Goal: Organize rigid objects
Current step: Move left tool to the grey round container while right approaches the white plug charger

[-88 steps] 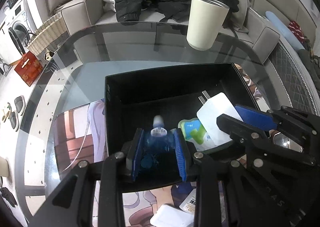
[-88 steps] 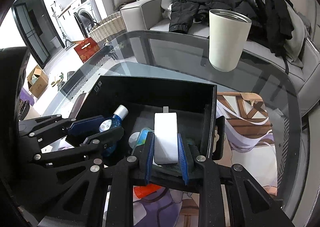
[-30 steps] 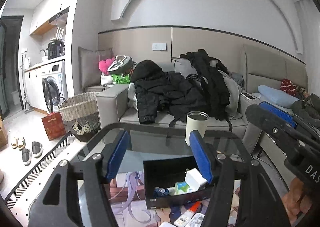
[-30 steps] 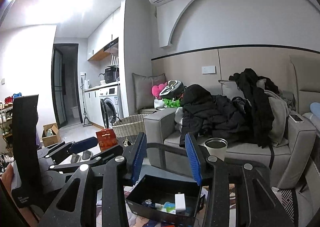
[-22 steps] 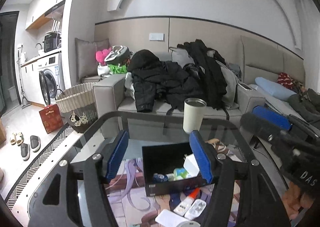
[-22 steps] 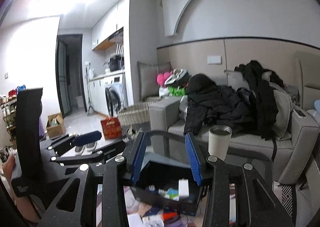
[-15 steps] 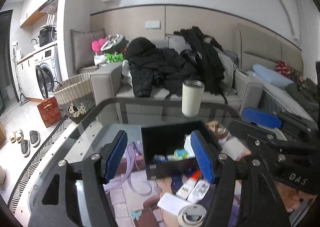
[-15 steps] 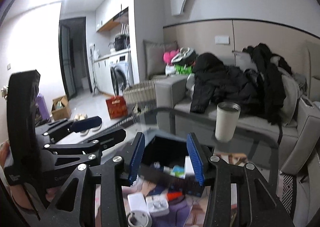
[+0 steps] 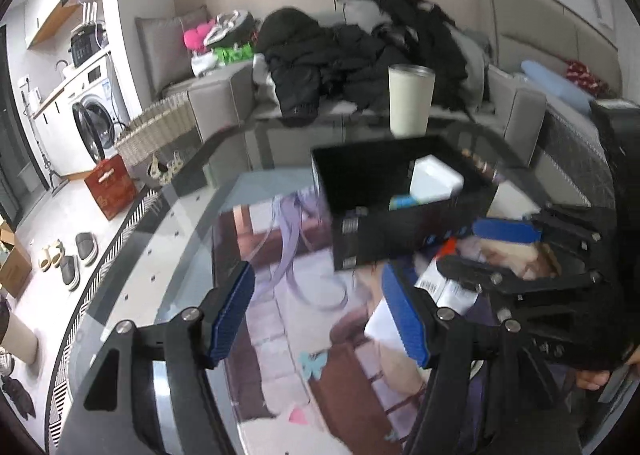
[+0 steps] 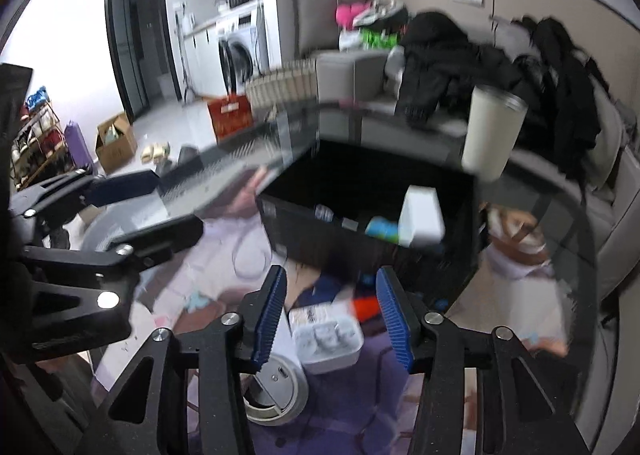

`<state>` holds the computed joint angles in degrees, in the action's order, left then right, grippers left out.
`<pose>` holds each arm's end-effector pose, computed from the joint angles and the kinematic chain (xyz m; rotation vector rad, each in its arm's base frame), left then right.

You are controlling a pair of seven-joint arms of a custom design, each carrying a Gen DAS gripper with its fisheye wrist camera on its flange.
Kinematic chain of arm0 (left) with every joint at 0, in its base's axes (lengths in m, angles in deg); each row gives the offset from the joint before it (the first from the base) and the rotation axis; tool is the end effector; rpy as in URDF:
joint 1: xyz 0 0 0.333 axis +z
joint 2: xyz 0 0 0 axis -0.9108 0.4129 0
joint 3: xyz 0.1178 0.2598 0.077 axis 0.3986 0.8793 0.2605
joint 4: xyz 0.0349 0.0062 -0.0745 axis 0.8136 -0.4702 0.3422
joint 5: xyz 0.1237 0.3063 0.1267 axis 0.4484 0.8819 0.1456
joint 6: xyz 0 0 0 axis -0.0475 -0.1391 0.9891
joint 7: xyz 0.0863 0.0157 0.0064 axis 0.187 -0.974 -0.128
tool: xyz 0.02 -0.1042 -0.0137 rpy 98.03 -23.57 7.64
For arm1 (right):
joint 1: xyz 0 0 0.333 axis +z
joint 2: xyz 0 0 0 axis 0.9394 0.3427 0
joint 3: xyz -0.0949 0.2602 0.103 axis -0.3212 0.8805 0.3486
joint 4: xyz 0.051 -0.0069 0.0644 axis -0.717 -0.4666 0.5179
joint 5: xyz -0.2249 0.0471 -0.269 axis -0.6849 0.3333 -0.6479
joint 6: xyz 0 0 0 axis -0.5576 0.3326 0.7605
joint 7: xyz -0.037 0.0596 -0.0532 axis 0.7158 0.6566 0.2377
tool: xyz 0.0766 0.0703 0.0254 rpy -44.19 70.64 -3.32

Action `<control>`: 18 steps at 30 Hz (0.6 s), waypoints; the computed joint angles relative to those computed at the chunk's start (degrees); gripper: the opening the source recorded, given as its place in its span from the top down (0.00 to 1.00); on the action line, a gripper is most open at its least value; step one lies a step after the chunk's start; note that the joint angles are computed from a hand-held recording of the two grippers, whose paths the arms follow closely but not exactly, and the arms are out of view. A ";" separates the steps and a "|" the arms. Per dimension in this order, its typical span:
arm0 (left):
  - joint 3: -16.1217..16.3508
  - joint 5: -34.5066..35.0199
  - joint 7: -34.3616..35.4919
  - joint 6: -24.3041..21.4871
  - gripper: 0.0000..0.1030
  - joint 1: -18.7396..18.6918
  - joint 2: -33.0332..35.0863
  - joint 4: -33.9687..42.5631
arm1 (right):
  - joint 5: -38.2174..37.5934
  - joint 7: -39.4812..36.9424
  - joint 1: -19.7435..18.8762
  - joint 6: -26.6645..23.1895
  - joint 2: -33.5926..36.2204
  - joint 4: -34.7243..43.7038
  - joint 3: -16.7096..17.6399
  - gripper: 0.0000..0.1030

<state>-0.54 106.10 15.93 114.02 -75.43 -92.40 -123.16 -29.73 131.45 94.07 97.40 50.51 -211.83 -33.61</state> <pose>0.3925 -0.2729 0.5361 -1.6307 1.7956 -0.7401 0.4247 0.1698 0.5202 -2.1021 1.1970 -0.4519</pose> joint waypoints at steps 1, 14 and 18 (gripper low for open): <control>0.04 -0.36 0.62 -0.34 0.36 -0.30 0.30 -0.24 | -0.50 0.59 -0.42 -0.29 0.60 0.14 0.33 0.52; 0.86 -5.02 6.77 -0.69 0.36 -3.61 2.64 -1.01 | 2.52 -1.64 -1.87 -5.05 0.23 -1.27 -1.33 0.43; 0.69 -5.99 8.24 -1.03 0.36 -4.59 3.87 0.11 | 3.00 -2.52 -2.58 -6.89 -0.81 -1.65 -1.64 0.43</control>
<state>0.15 100.11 24.18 112.99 -80.01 -88.52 -123.05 -26.73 128.93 91.49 90.51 49.70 -213.48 -35.25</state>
